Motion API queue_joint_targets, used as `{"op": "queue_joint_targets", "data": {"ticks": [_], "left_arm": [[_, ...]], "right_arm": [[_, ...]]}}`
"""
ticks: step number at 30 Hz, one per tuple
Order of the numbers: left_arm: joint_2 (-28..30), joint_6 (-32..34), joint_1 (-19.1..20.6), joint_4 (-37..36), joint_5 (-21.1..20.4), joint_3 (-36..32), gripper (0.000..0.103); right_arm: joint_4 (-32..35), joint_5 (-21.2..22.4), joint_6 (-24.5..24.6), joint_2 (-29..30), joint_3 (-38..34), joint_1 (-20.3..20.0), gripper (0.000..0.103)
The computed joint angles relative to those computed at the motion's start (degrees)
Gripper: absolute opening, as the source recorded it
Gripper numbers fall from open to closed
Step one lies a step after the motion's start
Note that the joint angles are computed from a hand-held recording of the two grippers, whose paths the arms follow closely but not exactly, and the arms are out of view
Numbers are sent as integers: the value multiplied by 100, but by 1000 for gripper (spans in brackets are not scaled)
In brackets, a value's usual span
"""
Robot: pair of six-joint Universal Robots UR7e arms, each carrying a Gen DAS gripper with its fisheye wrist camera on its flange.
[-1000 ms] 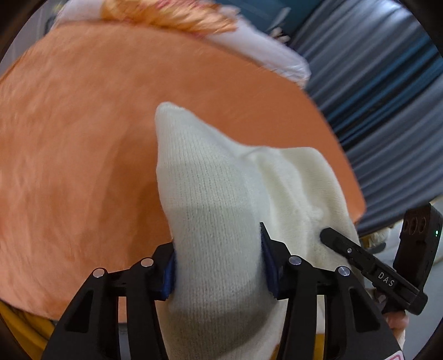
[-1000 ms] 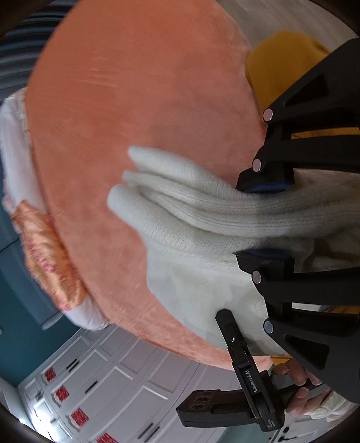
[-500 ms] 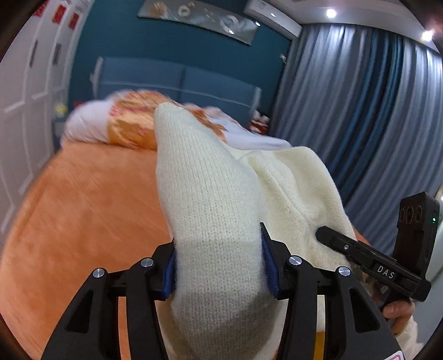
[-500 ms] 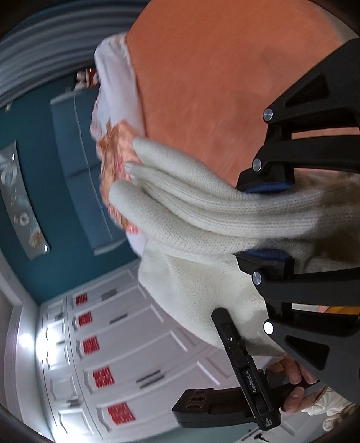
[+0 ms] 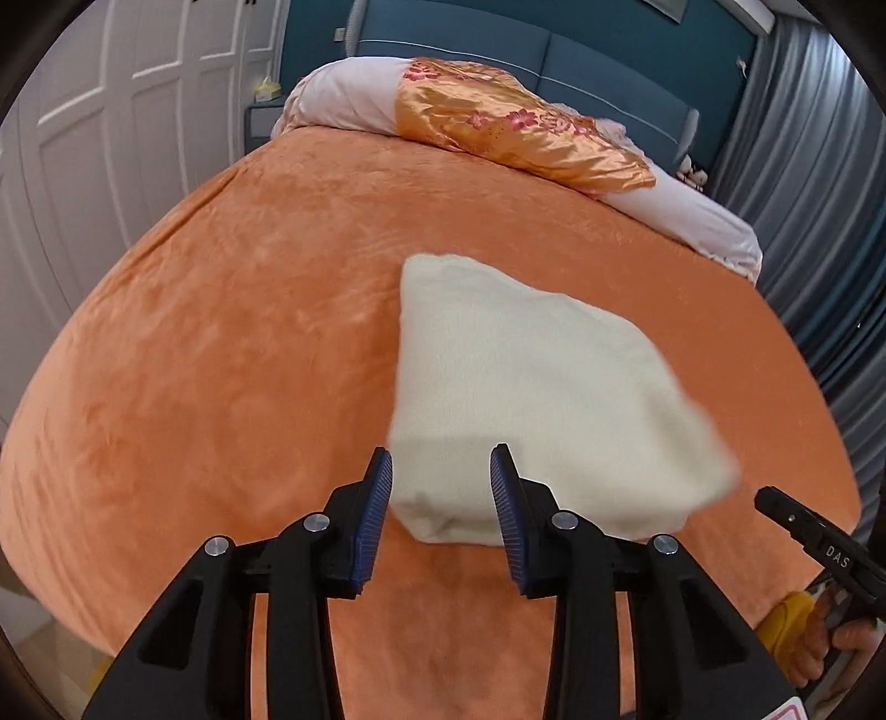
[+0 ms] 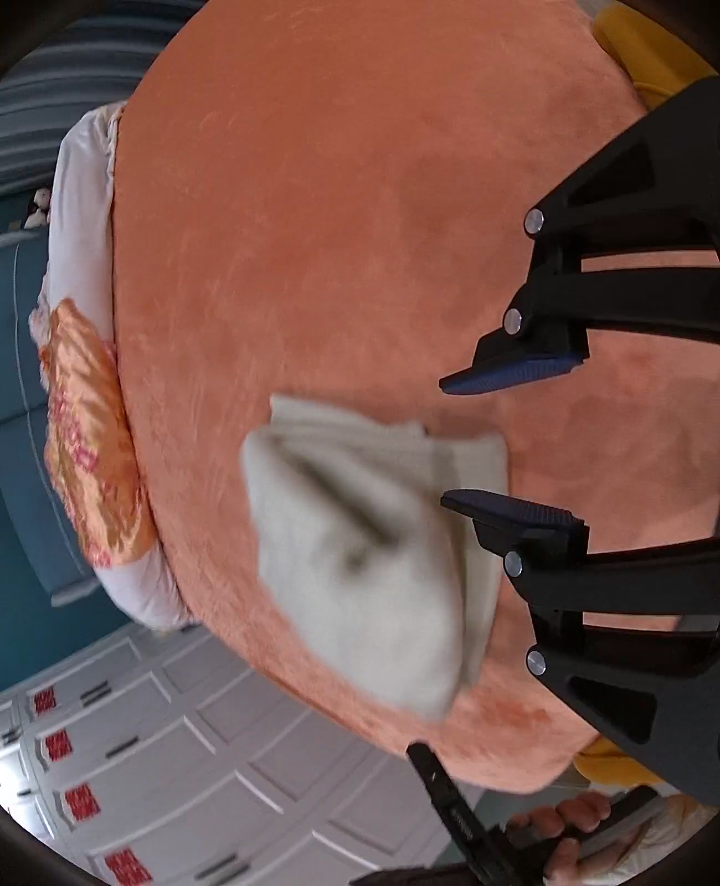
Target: Fold small clothes
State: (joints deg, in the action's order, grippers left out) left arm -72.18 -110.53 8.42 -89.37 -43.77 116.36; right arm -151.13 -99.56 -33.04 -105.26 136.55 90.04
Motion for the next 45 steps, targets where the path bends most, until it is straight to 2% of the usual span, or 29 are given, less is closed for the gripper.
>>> {"op": "queue_joint_targets", "data": {"ticks": [2,4,5,7,9,12,14,15,18,20,21,22,24,25,26,29,30,34,37,38,40,43,45], "left_arm": [[108,149,43,-275,-39,37,37],[315,352,122,-317,-151,-110,41],[367,485,149,-387,-214,-96,42],[458,965,228,-569,-389,-22,53],[618,1063,256,-412,-543,-15,54],[579,834,364,-367,-647,193,54],[352,658,393,-705,-561,465,54],[236,562,401,-860,-499,578,54],[237,566,470,-724,-510,530,53],[318,472,545,-420,-680,429,44],[352,387,595,-272,-779,394,40],[342,319,625,-289,-856,439,39],[131,121,707,-742,-1013,777,36],[71,65,699,-797,-1011,851,34],[48,4,650,-771,-980,867,33],[-27,42,400,-740,-862,789,33],[-25,58,297,-700,-762,722,33],[278,427,274,-784,-549,388,34],[576,559,363,-714,-476,142,36],[679,590,404,-657,-504,44,36],[753,631,446,-546,-511,-80,36],[751,684,415,-503,-482,-113,36],[752,671,422,-468,-466,-140,36]], "right_arm": [[145,18,103,261,-155,193,39],[257,47,258,559,-295,241,50],[343,79,379,718,-380,233,50],[327,34,582,972,-450,208,50],[292,-43,713,1153,-456,182,51],[418,-82,843,1431,-546,145,53],[530,3,744,1505,-604,228,30],[507,-42,694,1497,-610,302,23],[326,225,486,1121,-615,515,14],[302,433,477,867,-645,491,10],[163,376,483,843,-632,463,3],[63,184,446,909,-626,423,3],[100,-710,351,1418,-668,325,3],[-69,-932,327,1485,-559,273,3],[-166,-915,340,1379,-458,276,3],[-133,-358,412,947,-333,281,3],[-110,-314,356,881,-330,322,3],[-104,-475,210,984,-384,681,3],[-234,-1310,140,1555,-419,887,3],[-373,-1559,47,1750,-362,825,4],[-354,-1483,103,1645,-311,772,5],[-135,-1040,217,1113,-272,840,5],[-145,-1092,157,1077,-261,872,5]]}}
